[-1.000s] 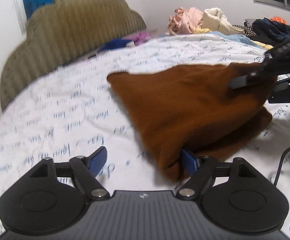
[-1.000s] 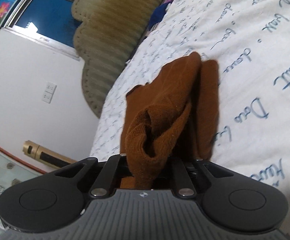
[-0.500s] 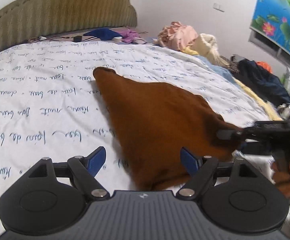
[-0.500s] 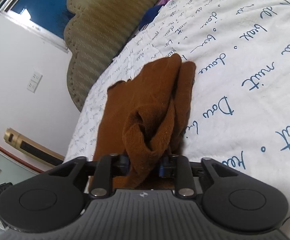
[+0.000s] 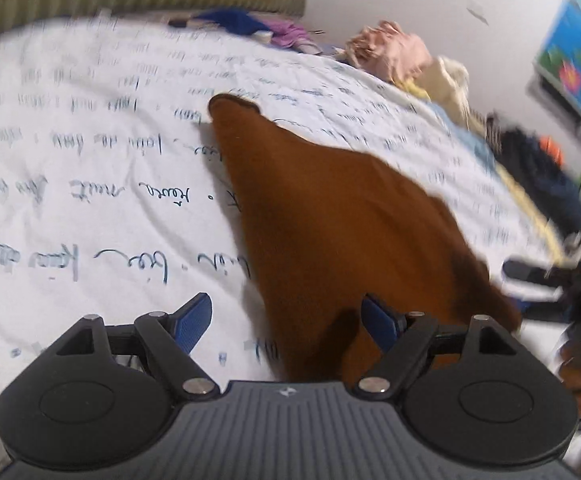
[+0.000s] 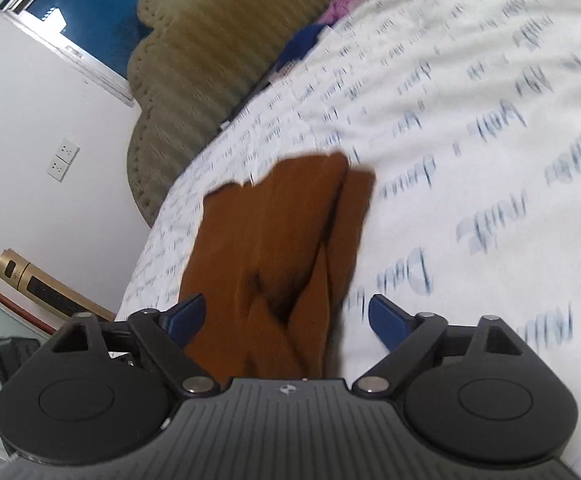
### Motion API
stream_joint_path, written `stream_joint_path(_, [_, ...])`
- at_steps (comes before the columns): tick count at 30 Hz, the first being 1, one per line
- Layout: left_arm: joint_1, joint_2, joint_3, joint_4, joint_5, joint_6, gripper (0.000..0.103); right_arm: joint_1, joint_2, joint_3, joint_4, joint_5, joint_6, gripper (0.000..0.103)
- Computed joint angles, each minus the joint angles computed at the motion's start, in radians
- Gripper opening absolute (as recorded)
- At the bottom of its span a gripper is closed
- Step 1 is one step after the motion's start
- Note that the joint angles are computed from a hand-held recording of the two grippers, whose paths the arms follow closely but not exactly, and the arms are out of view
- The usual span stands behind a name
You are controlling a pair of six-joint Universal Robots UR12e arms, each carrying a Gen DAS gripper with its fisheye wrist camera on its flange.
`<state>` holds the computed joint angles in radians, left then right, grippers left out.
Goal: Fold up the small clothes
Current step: 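Lower the held sweater bundle onto the bed with the right gripper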
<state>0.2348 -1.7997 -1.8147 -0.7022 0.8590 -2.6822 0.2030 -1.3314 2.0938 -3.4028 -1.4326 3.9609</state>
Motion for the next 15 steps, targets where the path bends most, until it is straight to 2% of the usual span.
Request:
stream_joint_path(3, [-0.010,-0.065,0.087,-0.106,-0.023,-0.066,0.082,-0.035,0.026,-0.031,0.034,0.048,0.020,0.084])
stream_joint_path(6, [-0.018,-0.124,0.164,-0.196,-0.065,-0.113,0.082,-0.071,0.070,-0.064,0.018,0.129,0.045,0.078])
stream_joint_path(9, [-0.024,-0.174,0.222,-0.236,-0.131,-0.153,0.082,-0.099,0.109,-0.108,0.019,0.224,0.004,0.074])
stream_joint_path(11, [-0.031,-0.208,0.257,-0.253,-0.177,-0.177,0.082,-0.104,0.124,-0.149,0.086,0.252,-0.060,0.059])
stream_joint_path(13, [-0.041,-0.239,0.292,-0.277,-0.205,-0.173,0.082,-0.108,0.146,-0.184,0.120,0.282,-0.085,0.055])
stream_joint_path(15, [-0.055,-0.261,0.316,-0.262,-0.208,-0.180,0.082,-0.120,0.175,-0.215,0.116,0.351,-0.092,0.055])
